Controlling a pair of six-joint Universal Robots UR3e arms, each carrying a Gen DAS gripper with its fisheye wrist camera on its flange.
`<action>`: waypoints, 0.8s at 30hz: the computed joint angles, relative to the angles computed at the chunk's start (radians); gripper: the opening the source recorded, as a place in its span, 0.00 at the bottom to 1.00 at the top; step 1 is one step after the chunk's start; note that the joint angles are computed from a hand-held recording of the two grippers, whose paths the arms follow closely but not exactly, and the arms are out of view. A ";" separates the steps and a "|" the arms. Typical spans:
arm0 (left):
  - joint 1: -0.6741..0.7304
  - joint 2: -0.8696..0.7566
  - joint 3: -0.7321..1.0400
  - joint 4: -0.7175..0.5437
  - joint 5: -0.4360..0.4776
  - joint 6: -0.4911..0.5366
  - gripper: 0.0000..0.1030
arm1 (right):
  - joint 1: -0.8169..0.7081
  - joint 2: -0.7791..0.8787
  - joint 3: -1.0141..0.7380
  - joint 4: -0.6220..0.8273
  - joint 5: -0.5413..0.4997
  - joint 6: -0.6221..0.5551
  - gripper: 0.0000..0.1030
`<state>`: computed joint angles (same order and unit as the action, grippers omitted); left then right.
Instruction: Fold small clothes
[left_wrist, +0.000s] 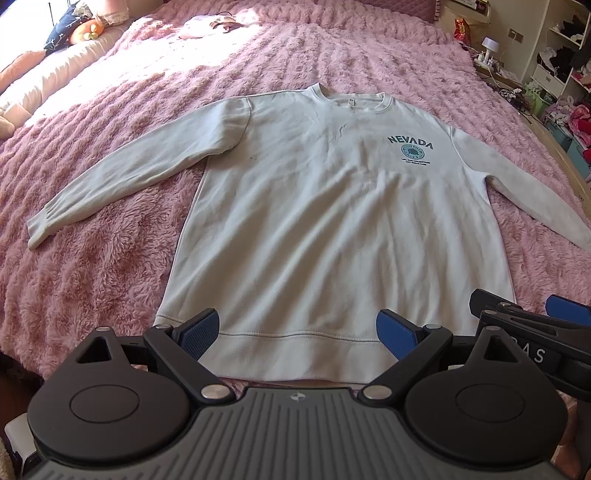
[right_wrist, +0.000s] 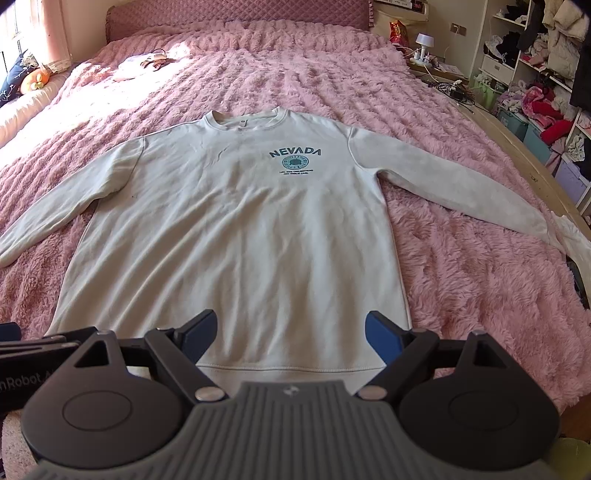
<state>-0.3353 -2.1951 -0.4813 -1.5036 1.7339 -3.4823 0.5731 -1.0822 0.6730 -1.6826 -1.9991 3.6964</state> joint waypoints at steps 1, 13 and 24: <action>0.000 -0.003 0.005 -0.004 0.001 -0.002 1.00 | 0.000 0.000 -0.001 0.000 0.001 -0.001 0.81; 0.001 -0.001 0.001 -0.004 -0.001 -0.004 1.00 | -0.001 0.002 -0.001 -0.002 0.002 -0.006 0.81; 0.009 -0.007 0.016 -0.029 -0.012 -0.018 1.00 | -0.004 0.000 -0.002 0.004 0.004 -0.010 0.81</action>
